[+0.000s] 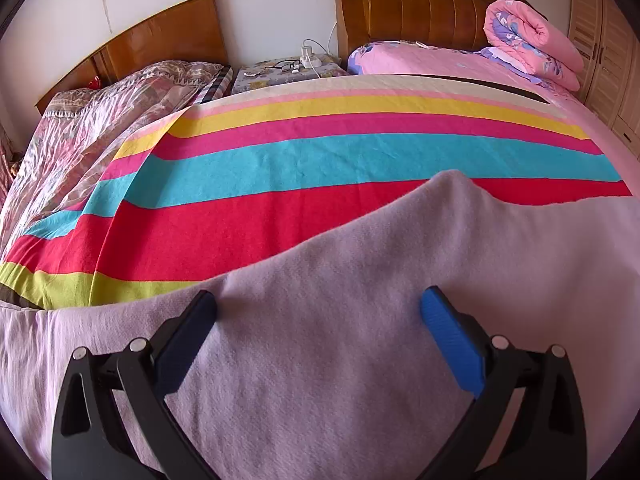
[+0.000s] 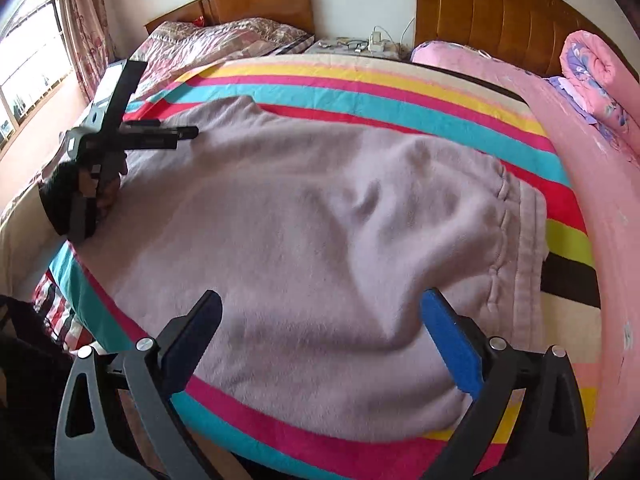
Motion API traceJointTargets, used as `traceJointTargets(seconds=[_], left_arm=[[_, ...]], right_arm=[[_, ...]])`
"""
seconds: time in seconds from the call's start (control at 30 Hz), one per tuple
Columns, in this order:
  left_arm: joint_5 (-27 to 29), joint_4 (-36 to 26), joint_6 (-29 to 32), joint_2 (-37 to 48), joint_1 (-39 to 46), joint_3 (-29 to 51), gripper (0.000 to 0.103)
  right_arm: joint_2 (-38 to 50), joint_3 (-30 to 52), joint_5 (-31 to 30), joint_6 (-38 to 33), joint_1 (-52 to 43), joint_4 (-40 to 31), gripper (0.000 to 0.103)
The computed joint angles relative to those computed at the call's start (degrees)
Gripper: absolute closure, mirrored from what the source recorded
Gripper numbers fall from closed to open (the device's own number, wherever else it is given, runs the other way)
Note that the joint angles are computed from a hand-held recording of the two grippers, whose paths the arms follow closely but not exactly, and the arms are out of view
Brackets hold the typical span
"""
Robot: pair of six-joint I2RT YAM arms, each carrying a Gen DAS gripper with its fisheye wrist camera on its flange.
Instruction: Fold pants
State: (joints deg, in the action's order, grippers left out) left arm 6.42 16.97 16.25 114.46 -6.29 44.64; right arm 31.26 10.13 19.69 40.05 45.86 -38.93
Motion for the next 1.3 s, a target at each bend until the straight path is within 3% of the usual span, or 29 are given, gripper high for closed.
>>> traceJointTargets(seconds=[0.1,0.2,0.27,0.3,0.37,0.53,0.63,0.73,0.8,0.87,0.97,1.07,1.13,1.2,1.3], left_arm=[[-0.2,0.0,-0.4,-0.3,-0.2,-0.2,0.001],[0.2,-0.5,-0.5,-0.2,0.1,0.2,0.001],[0.3,-0.6,-0.4,-0.2,0.1,0.3,0.001],[0.3,-0.6,-0.4,-0.2,0.2,0.3,0.001],[0.5,-0.7,-0.5,-0.1,0.1,0.4,0.001],[0.7,-1.0,-0.7,0.1,0.2,0.8,0.001],[1.3,-1.4,-0.4,0.5,0.7,1.3,0.001],[1.3,-1.1,-0.5,0.5,0.6,1.1,0.001],[1.3,-1.1,-0.5,0.5,0.6,1.1,0.001],[1.3,-1.1,-0.5,0.5,0.6,1.1,0.001],[3.1,-2.8,0.5,0.2,1.7,1.6,0.001],[3.3,-3.5,1.3,-5.8,5.2,-2.4,0.001],[9.0,-3.8,5.1,-10.7,11.2,-5.4,0.001],[9.9,-4.1,8.3,-12.6,17.7,-5.8,0.001],[12.1,-9.9,9.2,-9.4,29.1,0.0,0.001]], right_arm=[[14.9,1.9,-0.1,-8.2,-7.8,14.2,0.005],[34.0,4.0,-4.1,-15.5,-15.3,29.7,0.005],[42.9,5.4,-3.3,-17.9,-17.8,32.8,0.005],[42.9,4.2,-3.8,-15.9,-18.8,35.1,0.004],[37.8,0.8,-8.1,-16.9,-21.8,34.8,0.004],[27.7,-0.7,-5.9,-13.8,-17.8,22.9,0.005],[26.3,0.0,-3.5,-10.6,-15.6,18.4,0.005],[35.1,4.8,1.8,-5.2,-11.0,16.7,0.005],[40.2,9.3,9.0,1.6,-6.6,13.6,0.005],[40.6,12.0,10.7,4.4,-4.8,13.8,0.005],[46.5,18.2,9.9,2.2,-1.2,16.9,0.005],[55.2,27.1,11.3,-0.3,3.3,16.6,0.005],[58.8,31.5,8.4,-3.4,4.8,19.3,0.004],[64.7,37.3,5.3,-7.0,6.3,21.6,0.004],[75.8,49.0,1.6,-12.8,8.7,23.7,0.004]])
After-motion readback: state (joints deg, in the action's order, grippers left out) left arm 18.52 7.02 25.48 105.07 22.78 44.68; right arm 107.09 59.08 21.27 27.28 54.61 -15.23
